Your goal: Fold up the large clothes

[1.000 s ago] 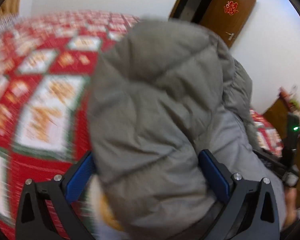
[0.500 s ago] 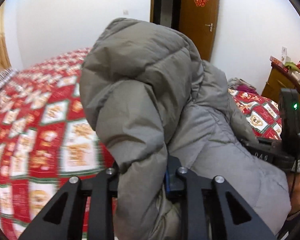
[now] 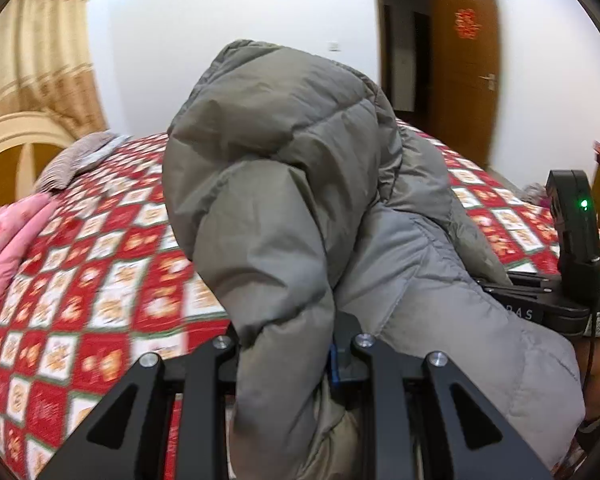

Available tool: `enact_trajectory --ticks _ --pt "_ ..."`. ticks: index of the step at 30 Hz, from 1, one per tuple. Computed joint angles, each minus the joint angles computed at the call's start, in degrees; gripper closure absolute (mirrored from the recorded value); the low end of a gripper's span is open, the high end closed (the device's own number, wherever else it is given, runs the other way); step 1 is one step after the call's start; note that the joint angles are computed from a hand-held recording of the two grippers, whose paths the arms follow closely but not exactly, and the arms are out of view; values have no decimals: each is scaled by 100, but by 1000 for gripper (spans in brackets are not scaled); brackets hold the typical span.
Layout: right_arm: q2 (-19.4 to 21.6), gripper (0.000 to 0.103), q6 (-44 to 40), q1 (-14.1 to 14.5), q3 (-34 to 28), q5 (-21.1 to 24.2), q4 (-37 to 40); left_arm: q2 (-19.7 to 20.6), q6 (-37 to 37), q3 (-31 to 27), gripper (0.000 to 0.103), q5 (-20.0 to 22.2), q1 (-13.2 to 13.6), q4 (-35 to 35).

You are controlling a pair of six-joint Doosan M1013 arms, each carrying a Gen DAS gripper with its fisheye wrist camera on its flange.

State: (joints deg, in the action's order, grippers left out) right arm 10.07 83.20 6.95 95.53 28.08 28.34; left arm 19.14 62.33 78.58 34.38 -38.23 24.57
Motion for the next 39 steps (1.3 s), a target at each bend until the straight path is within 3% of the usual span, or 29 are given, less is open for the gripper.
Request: enact_trajectory --ticks 11,14,17,27,34,39 --pt "666 87 -233 695 -795 405 70 -344 -880 582 77 187 423 721" --pt "837 87 -120 805 -940 576 -83 -322 -979 662 67 385 475 781" --pt "939 87 16 837 -977 655 -240 -300 -1092 737 50 499 508 854" --pt "1027 80 39 786 -1011 774 -434 -280 -1848 899 16 573 500 1438" --pt "1072 71 57 742 -1010 887 -414 -243 -1951 950 13 511 535 1458" --pt "961 63 165 725 -950 831 -442 -332 -2232 948 12 766 467 1762"
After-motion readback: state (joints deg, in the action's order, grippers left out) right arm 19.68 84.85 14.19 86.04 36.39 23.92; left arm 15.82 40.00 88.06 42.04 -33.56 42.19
